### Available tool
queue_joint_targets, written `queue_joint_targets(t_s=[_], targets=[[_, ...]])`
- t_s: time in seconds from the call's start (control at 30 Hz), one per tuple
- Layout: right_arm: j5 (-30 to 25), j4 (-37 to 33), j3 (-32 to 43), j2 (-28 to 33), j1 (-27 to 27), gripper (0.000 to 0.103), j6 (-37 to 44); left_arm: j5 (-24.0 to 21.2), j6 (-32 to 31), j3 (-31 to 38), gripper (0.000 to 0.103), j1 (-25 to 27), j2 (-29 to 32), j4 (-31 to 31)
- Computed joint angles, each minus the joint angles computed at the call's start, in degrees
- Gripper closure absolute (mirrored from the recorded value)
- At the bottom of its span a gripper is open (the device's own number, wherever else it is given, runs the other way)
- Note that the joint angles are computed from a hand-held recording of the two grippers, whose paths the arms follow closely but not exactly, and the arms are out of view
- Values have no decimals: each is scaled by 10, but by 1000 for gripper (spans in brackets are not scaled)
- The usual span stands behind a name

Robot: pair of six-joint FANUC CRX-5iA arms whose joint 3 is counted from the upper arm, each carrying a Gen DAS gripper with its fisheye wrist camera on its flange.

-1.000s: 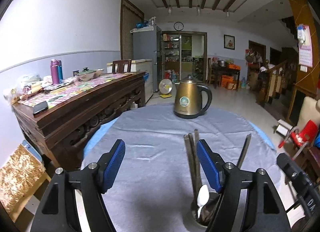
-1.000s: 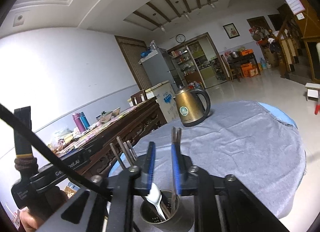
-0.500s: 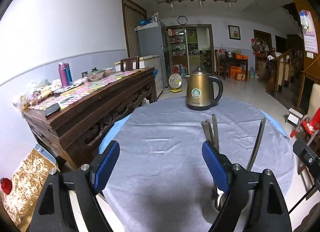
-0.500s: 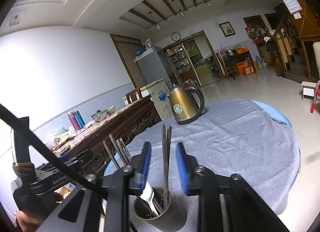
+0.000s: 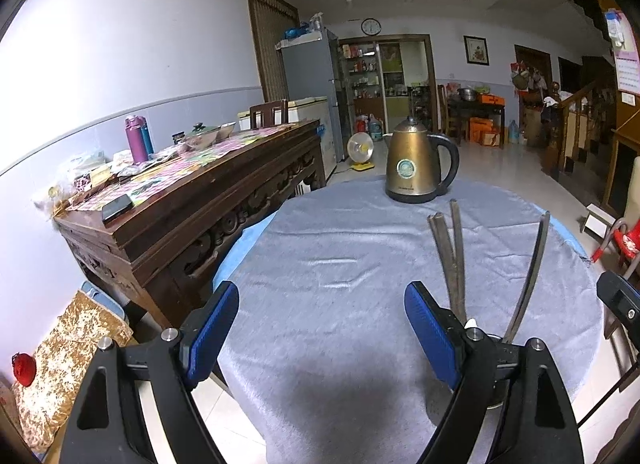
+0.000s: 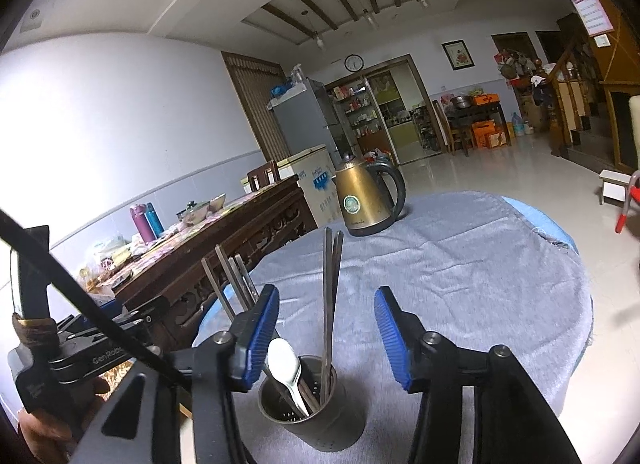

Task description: Organize utensils

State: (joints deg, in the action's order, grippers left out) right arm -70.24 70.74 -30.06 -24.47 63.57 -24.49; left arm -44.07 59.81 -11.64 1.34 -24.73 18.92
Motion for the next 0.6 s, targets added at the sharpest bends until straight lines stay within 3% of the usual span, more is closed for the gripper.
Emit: queue_joint_targets(t_s=[0.6], targets=[[-26, -63, 43, 23, 33, 44, 50, -30, 32, 15, 17, 7, 9, -69]])
